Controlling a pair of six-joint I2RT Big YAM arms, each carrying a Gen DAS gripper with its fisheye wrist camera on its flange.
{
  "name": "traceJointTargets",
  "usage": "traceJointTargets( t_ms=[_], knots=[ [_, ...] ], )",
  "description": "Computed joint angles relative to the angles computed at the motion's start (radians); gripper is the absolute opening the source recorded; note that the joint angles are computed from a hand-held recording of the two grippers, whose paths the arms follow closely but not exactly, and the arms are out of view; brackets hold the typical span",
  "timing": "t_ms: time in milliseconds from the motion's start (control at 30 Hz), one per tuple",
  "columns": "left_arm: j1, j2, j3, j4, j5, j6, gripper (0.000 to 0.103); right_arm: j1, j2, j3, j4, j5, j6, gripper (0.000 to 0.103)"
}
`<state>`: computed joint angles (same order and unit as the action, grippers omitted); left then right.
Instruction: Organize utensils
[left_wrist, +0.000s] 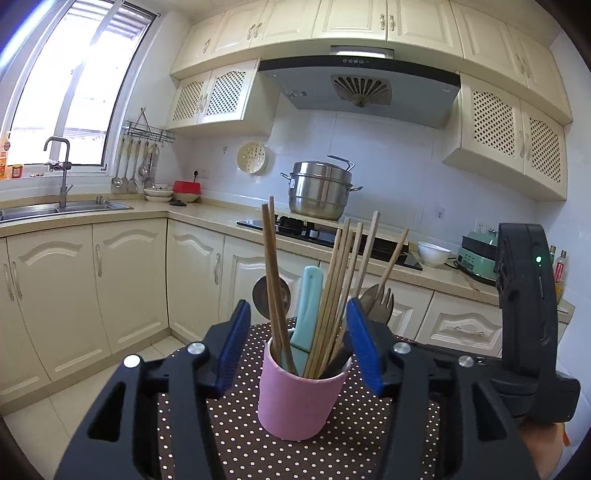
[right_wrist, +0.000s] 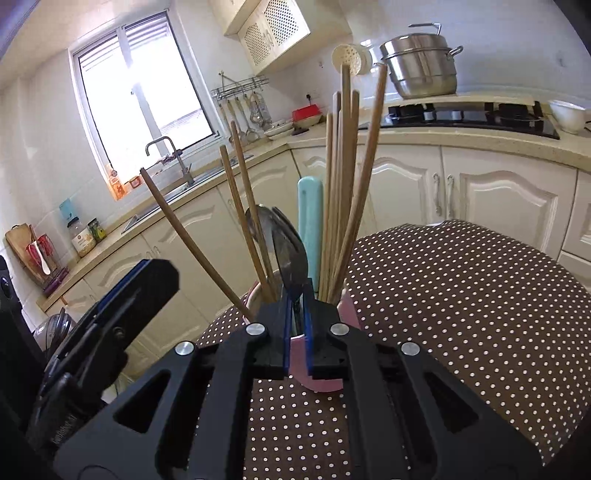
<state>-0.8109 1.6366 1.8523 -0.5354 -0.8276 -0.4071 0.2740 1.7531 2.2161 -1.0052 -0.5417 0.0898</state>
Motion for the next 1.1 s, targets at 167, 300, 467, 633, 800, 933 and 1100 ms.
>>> traceJointTargets(
  t_ms=[167,300,467,633,800,933,1100],
  knots=[
    [-0.026,-0.017,0.001,-0.025,-0.062,-0.005,0.063,-0.007,-0.05,-0.056,0.058,0.011,0.033,0.051],
    [-0.046,-0.013,0.037,-0.097,-0.105,-0.02,0.066,-0.01,-0.074,-0.074,0.069,0.006,0.043,0.057],
    [-0.081,-0.025,0.051,-0.136,-0.171,-0.007,0.073,-0.009,-0.119,-0.113,0.091,0.03,0.026,0.061],
    [-0.109,-0.035,0.068,-0.207,-0.22,-0.041,0.075,-0.018,-0.171,-0.164,0.113,0.041,0.018,0.062],
    [-0.146,-0.027,0.113,-0.342,-0.291,-0.102,0.075,-0.025,-0.239,-0.232,0.144,0.062,0.0,0.065],
    [-0.18,0.002,0.19,-0.544,-0.345,-0.224,0.076,-0.037,-0.321,-0.32,0.194,0.085,-0.001,0.068],
    [-0.227,0.037,0.285,-0.785,-0.387,-0.391,0.082,-0.034,-0.416,-0.412,0.224,0.121,-0.034,0.072]
  ],
)
